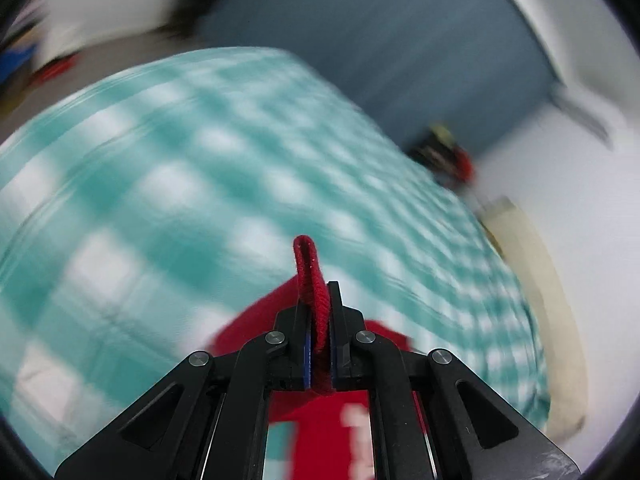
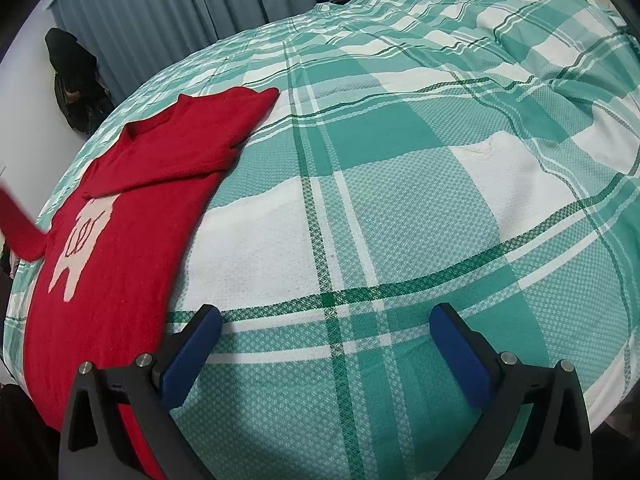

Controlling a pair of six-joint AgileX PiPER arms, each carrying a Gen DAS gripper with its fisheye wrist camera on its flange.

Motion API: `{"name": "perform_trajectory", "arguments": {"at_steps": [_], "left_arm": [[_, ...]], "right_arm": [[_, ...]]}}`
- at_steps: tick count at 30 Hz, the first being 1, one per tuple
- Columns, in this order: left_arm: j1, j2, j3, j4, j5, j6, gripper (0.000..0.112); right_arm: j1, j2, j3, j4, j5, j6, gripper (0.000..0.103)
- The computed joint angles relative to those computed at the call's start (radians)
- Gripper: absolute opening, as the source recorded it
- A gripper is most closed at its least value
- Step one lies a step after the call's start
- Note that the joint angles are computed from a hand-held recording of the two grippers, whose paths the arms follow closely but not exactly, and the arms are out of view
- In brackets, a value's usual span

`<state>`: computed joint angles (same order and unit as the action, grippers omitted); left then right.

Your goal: Fold small clothes

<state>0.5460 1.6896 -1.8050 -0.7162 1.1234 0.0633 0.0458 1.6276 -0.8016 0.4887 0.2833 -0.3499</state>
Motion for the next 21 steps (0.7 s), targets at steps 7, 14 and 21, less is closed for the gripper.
{"name": "perform_trajectory", "arguments": {"at_steps": [7, 14, 21], "left_arm": [[-0.618, 0.27, -0.486, 0.245, 0.011, -0.216, 0.018], [-0.915, 0.205, 0.105, 0.351, -0.104, -0.157, 0.059], [-0.542, -0.108, 0.491, 0.259, -0.192, -0.003, 0.07]], "right_arm": [[-0.014, -0.006, 0.003, 0.066, 0.018, -0.077, 0.103], [-0.03, -0.003, -0.005, 0.121, 0.043, -0.136, 0.103], [-0.028, 0.009, -0.012, 0.111, 0.043, -0.139, 0.103]]}}
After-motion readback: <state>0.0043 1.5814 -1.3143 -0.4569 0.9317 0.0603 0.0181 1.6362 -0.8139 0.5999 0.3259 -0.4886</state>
